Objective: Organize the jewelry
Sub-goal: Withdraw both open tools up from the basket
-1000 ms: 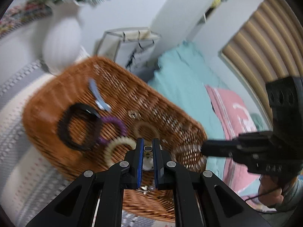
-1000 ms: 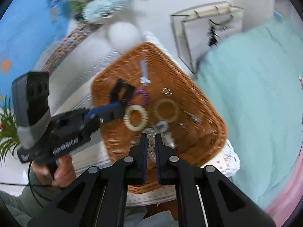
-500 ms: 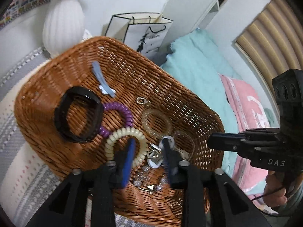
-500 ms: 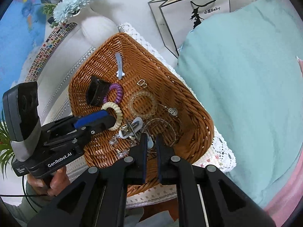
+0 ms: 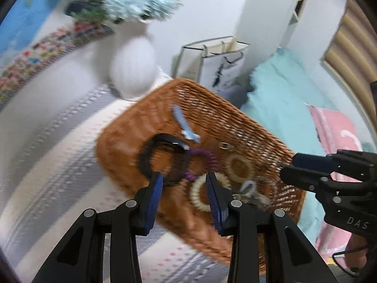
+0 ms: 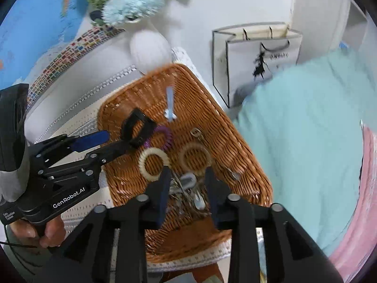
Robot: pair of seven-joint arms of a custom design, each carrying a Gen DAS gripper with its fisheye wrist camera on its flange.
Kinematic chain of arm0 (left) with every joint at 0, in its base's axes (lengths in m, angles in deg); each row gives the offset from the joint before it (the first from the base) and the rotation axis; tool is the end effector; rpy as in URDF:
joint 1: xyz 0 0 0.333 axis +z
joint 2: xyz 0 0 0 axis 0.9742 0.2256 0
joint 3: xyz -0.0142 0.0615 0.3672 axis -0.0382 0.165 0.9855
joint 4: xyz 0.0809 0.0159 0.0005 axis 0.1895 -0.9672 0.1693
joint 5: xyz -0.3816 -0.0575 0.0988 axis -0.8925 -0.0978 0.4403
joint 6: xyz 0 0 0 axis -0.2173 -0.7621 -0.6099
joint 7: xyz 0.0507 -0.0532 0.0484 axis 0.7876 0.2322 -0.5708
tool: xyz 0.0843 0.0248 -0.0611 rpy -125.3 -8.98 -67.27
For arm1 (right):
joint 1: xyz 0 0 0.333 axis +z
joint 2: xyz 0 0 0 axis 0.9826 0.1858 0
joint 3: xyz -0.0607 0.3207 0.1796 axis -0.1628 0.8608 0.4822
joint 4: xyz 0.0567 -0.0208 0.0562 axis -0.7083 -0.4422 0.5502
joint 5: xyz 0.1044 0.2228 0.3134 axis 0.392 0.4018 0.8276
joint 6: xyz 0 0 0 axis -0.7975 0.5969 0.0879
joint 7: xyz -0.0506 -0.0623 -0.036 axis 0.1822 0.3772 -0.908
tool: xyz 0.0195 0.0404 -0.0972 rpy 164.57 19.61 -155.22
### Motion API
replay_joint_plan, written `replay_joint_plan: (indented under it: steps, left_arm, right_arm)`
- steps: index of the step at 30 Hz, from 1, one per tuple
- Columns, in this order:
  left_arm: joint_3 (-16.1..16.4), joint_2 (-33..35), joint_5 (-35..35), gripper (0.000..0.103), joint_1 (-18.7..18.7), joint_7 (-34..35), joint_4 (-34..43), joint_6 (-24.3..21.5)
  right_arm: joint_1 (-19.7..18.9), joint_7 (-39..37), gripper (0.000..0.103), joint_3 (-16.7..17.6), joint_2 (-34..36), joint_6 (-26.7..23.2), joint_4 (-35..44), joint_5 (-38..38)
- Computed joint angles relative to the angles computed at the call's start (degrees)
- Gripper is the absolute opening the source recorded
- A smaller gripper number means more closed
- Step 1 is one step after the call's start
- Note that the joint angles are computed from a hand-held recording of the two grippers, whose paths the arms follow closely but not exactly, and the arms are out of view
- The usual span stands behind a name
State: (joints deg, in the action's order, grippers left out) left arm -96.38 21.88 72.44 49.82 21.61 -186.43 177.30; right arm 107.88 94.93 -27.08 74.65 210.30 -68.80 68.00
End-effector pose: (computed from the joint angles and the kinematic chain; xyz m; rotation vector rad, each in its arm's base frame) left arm 0.4954 -0.3701 0.4104 -1.7440 2.2468 -0.7127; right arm 0.4943 0.4111 0.4312 -2.1156 1.7380 -0.0584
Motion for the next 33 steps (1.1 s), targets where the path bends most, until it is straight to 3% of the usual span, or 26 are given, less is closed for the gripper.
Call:
replay_joint_plan:
  steps: [4,11,22,33]
  left_arm:
    - [2.7,-2.8,7.1,0.039,-1.3,-8.0,-1.5,-2.3]
    - [0.4,-6.0,15.6,0.04,1.8,-16.2,-2.8,-6.5]
    - [-4.1,-9.5,17.2,0.04,6.6,-17.9,-5.0,-10.3]
    - [-6.2,-11.7,16.2,0.04,8.3,-15.3,-6.6,-11.8]
  right_arm:
    - [0.4,-1.2,0.036,0.5,1.2,-0.2,2.0,-0.1]
    - [2.2,-1.0,0.036,0.3,4.3,-2.7,6.8,-2.5]
    - [5.2,3.9,0.036,-0.7,6.3,-6.8,10.8,-7.0]
    - [6.0,8.8,0.036,-0.8,5.7,-8.0,10.3,-8.3]
